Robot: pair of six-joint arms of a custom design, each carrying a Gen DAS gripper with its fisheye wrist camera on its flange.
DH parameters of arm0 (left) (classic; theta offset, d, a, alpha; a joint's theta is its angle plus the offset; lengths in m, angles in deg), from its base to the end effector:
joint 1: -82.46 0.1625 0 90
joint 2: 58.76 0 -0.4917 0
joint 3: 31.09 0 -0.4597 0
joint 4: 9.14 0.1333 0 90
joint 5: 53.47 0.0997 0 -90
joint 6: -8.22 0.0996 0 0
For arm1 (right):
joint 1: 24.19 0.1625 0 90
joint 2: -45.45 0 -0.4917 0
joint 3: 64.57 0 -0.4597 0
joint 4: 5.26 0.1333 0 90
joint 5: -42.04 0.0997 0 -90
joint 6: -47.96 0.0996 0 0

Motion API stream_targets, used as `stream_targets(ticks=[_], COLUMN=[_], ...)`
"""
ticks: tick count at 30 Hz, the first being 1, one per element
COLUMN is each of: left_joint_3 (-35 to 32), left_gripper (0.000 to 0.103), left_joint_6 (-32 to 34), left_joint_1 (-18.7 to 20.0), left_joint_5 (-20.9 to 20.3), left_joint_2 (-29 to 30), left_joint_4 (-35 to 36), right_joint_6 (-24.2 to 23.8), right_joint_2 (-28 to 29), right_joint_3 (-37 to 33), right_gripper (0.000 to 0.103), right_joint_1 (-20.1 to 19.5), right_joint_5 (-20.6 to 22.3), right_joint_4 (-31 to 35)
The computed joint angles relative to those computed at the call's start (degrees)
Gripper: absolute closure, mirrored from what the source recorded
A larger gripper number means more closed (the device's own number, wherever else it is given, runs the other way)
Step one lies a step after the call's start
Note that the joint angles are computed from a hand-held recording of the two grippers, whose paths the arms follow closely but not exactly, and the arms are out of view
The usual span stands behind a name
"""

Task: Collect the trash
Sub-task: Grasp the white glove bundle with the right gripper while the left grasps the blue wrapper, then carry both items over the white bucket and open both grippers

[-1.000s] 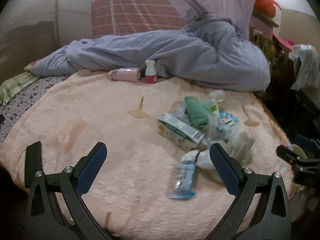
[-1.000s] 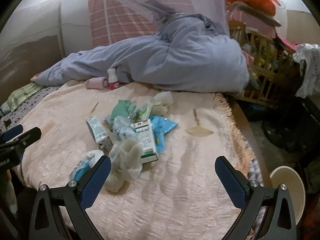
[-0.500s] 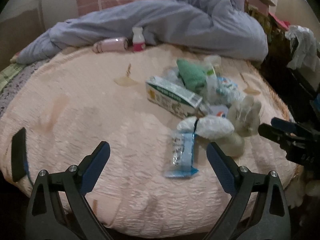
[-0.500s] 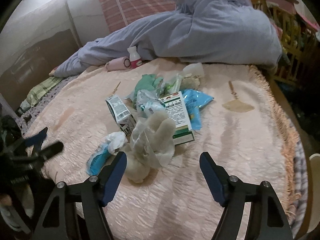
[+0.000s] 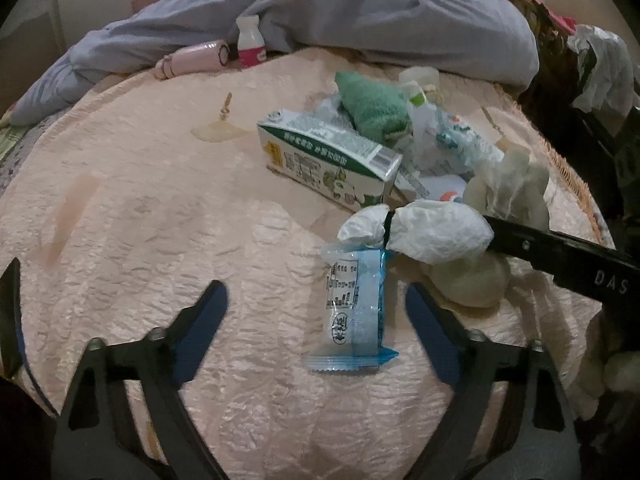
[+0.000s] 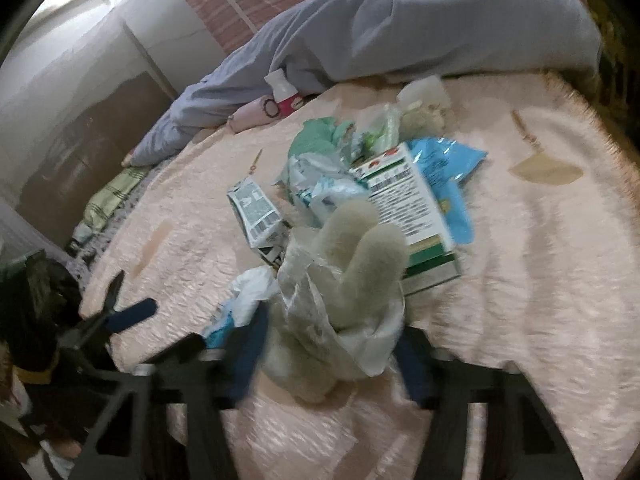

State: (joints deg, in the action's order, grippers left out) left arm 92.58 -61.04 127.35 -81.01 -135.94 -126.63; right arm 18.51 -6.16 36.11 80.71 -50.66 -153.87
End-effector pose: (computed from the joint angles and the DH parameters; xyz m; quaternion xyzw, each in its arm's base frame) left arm -0.2013 -0.5133 0.2325 -0.0927 0.8426 -0.3533 0.3957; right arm 0.3098 -0.6640 0.1190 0.3742 -0.9233 0.0795 0.0338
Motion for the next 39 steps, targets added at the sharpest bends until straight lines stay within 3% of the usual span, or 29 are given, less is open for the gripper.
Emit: stream_targets(ticks=[3, 5, 6, 14, 19, 26, 32, 39], left_joint_3=[0.31, 0.50, 0.61, 1.05, 0.16, -4.29, -10.69, -21.87], left_gripper=[0.037, 0.067, 0.072, 0.075, 0.075, 0.075, 0.075, 0.075], left_joint_6=[3.24, 5.83, 7.38, 7.29, 9.05, 19.02, 29.66, 39.40], left_joint_1=[0.88, 1.54, 1.95, -0.45, -2.63, -4.13, -2.98, -1.47], left_joint_5=[-1.44, -3.33, -4.96, -5.36, -5.15, -6.59, -11.79, -21.60], left_joint_2=[0.38, 0.65, 0.71, -0.88, -0.57, 5.05, 13.68, 25.38], left_joint_4=[-3.74, -6.63, -8.66, -9.87, -12.23, -20.15, -28.79, -33.93], right_joint_6=[1.67, 1.48, 1.03, -1.38, -1.36, -2.20, -2.24, -3.16], right_joint_2=[0.42, -0.20, -0.65, -5.47, -7.69, -11.58, -15.57, -18.27], right_joint_3=[-0.28, 0.23, 0.51, 1.70, 3.18, 4.41, 3.68, 1.49], right_gripper=[0.067, 0.073, 0.074, 0.075, 0.075, 0.075, 0.075, 0.075], right_joint_1=[-0.93, -1.01, -0.98, -1.76, -2.72, -4.95, -8.18, -12.79], right_joint_5=[2.88, 3.52, 3.69, 4.88, 3.71, 3.08, 1.30, -6.40], right_joint_4=[1.46, 1.10, 0.91, 3.01, 0.32, -1.57, -3.46, -9.00])
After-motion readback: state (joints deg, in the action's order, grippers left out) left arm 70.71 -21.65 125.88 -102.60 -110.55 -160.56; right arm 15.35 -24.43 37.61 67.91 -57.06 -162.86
